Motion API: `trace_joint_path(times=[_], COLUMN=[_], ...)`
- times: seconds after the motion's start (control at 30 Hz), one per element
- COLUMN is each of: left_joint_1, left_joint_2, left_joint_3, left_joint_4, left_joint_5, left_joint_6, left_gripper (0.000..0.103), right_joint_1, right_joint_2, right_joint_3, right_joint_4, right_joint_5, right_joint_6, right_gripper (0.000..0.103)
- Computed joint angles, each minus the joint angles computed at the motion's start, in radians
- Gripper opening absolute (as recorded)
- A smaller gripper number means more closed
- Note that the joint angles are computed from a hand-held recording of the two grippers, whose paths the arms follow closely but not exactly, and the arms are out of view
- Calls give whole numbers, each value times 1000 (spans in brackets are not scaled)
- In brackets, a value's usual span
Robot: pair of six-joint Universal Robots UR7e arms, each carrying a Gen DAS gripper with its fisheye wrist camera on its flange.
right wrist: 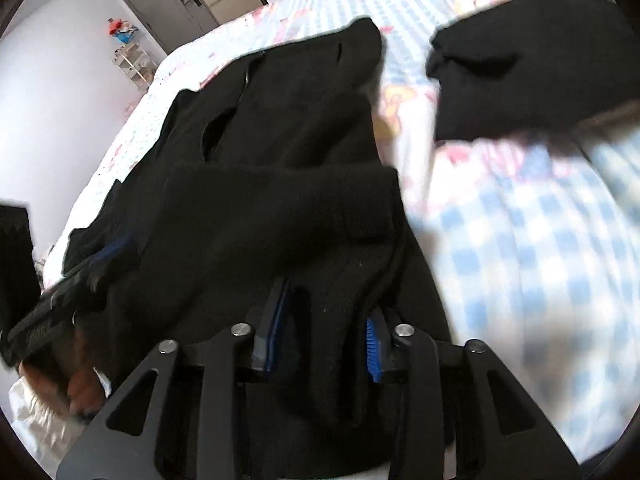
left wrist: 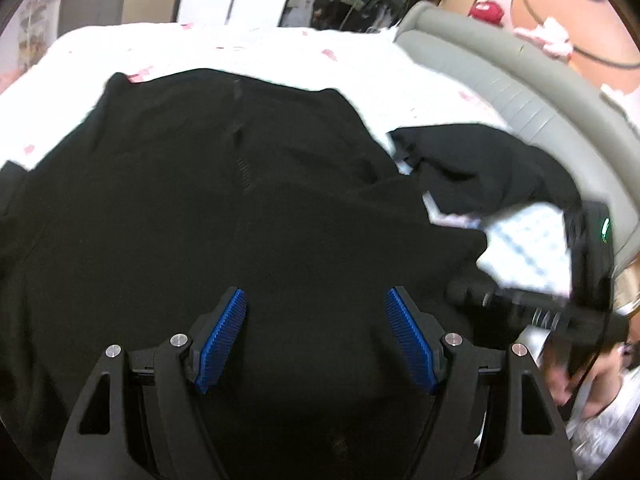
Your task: Fold clothes
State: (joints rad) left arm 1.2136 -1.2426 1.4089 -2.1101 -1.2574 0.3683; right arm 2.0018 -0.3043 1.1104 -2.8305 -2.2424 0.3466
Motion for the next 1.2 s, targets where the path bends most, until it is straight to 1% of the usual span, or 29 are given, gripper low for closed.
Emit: trace_joint_path(times=[0.03, 0.07, 0.2, 0.23, 0.27, 0.3, 0.33, 0.37, 0.4, 0.43, 0.47, 0.5, 0.53, 0.6, 0.63, 0.67, 0.7, 0.77, 0.8, 0.83, 0.87, 0.9, 0.93, 0.97, 1.0, 1.03, 1.1, 1.13, 1.2], left_joint_1=[3, 13, 50, 49, 43, 33, 23, 17, 14, 13, 13, 12, 9, -6, -7, -1, 4, 14, 15, 14, 16, 20, 20, 17, 16, 15, 15, 15, 3], left_joint_2=[-13, -22, -37, -38, -38, -36, -34, -28, -15, 3, 25, 47, 68, 78, 69, 52, 34, 21, 22, 28, 26, 17, 0, -23, -38, -46, -61, -68, -103], left_joint_3=[16, 22, 0, -2, -5, -10, -16, -25, -42, -65, -90, -108, -119, -99, -85, -74, -64, -67, -70, -72, -71, -66, -50, -25, -14, -15, -18, -19, 21], left_joint_4=[-9, -16, -38, -52, -58, -56, -54, -42, -12, 29, 74, 109, 134, 138, 128, 113, 99, 109, 120, 132, 134, 126, 98, 53, 50, 82, 144, 174, 154], left_joint_5=[32, 45, 39, 39, 35, 30, 24, 6, -28, -65, -100, -99, -68, 40, 65, 58, 52, 89, 141, 215, 251, 252, 242, 221, 199, 176, 130, 106, 113], left_joint_6=[8, 2, -74, -70, -53, -23, 7, 31, 47, 62, 75, 77, 69, 51, 48, 51, 53, 23, -2, -34, -57, -71, -69, -54, -53, -63, -81, -88, -76], left_gripper=[75, 75, 75, 75, 75, 75, 75, 75, 75, 75, 75, 75, 75, 71, 68, 68, 68, 70, 70, 69, 69, 67, 62, 61, 61, 61, 63, 63, 57], right_joint_1=[0, 1, -4, 3, 8, 23, 38, 44, 45, 41, 36, 33, 34, 51, 64, 85, 94, 87, 83, 77, 71, 69, 78, 87, 98, 120, 148, 147, 141], right_joint_2=[18, 36, 85, 95, 96, 105, 116, 111, 95, 76, 43, 11, -14, -37, -39, -18, 1, 47, 71, 91, 113, 132, 137, 142, 148, 163, 206, 212, 222], right_joint_3=[-29, -60, -139, -154, -159, -177, -203, -204, -176, -140, -81, -12, 38, 76, 80, 50, 20, -70, -114, -153, -197, -234, -247, -257, -262, -281, -342, -348, -356], right_joint_4=[-5, -11, -98, -121, -107, -81, -25, 73, 140, 166, 151, 93, 52, 10, -6, -16, -22, 26, 66, 143, 229, 295, 319, 338, 315, 261, 224, 240, 280], right_joint_5=[15, 57, 270, 275, 238, 161, 68, -17, -60, -62, -28, 9, 23, -35, -83, -167, -209, -192, -186, -192, -199, -207, -222, -237, -242, -241, -251, -241, -214], right_joint_6=[-24, -43, -114, -112, -110, -98, -74, -33, 12, 50, 83, 101, 116, 130, 124, 91, 51, -12, -23, 8, 41, 75, 110, 141, 131, 82, -12, -8, 28], right_gripper=[13, 13, 13, 13, 13, 19, 31, 38, 45, 45, 45, 45, 45, 45, 45, 45, 45, 45, 42, 41, 41, 38, 37, 38, 38, 40, 43, 43, 43])
